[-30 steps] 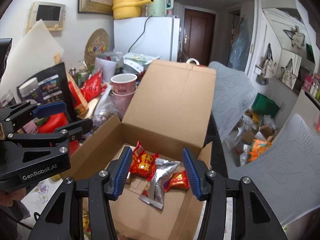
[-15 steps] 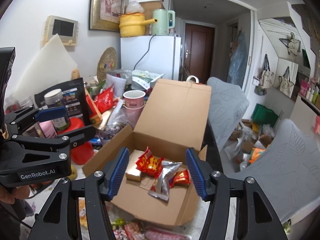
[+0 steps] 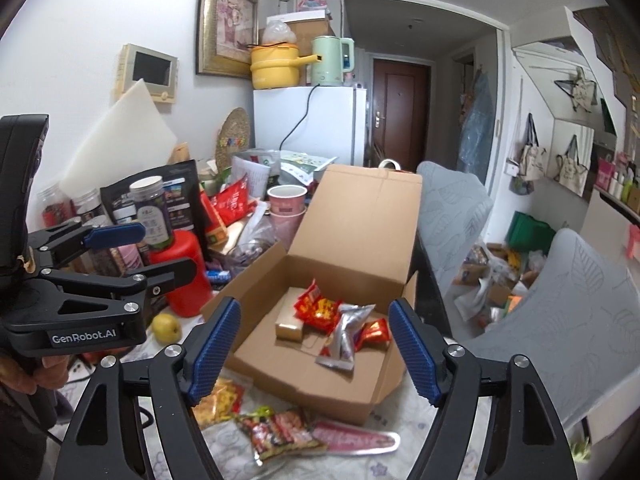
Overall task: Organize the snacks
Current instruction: 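Withdraw both tools from the box back toward the remaining snacks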
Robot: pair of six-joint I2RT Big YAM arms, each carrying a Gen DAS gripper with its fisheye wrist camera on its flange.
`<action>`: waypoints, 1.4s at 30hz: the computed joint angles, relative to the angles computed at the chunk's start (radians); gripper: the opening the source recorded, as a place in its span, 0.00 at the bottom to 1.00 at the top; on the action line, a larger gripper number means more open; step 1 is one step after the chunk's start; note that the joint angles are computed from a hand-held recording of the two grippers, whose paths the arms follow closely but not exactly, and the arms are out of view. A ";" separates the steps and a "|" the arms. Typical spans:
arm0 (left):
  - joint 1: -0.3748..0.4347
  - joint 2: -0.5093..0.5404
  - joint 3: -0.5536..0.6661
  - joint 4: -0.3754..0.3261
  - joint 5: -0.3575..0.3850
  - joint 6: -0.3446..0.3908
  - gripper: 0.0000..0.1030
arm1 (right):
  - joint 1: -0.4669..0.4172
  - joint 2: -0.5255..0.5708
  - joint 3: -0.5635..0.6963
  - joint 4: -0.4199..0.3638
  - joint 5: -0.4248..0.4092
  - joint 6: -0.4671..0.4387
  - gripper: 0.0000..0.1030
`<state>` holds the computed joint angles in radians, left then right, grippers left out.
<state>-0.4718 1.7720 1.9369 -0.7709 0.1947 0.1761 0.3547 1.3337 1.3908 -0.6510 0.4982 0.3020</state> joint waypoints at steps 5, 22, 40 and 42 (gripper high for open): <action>0.006 -0.057 -0.094 0.021 0.021 0.004 0.77 | 0.042 -0.027 -0.049 0.021 0.032 0.007 0.75; 0.029 -0.173 -0.318 0.063 0.044 0.012 0.77 | 0.139 -0.081 -0.201 0.056 0.054 0.129 0.75; 0.059 -0.134 -0.398 0.013 0.054 -0.008 0.77 | 0.135 -0.022 -0.285 0.069 -0.083 0.254 0.75; 0.062 -0.121 -0.397 0.006 0.046 -0.008 0.77 | 0.134 -0.007 -0.287 0.070 -0.100 0.265 0.75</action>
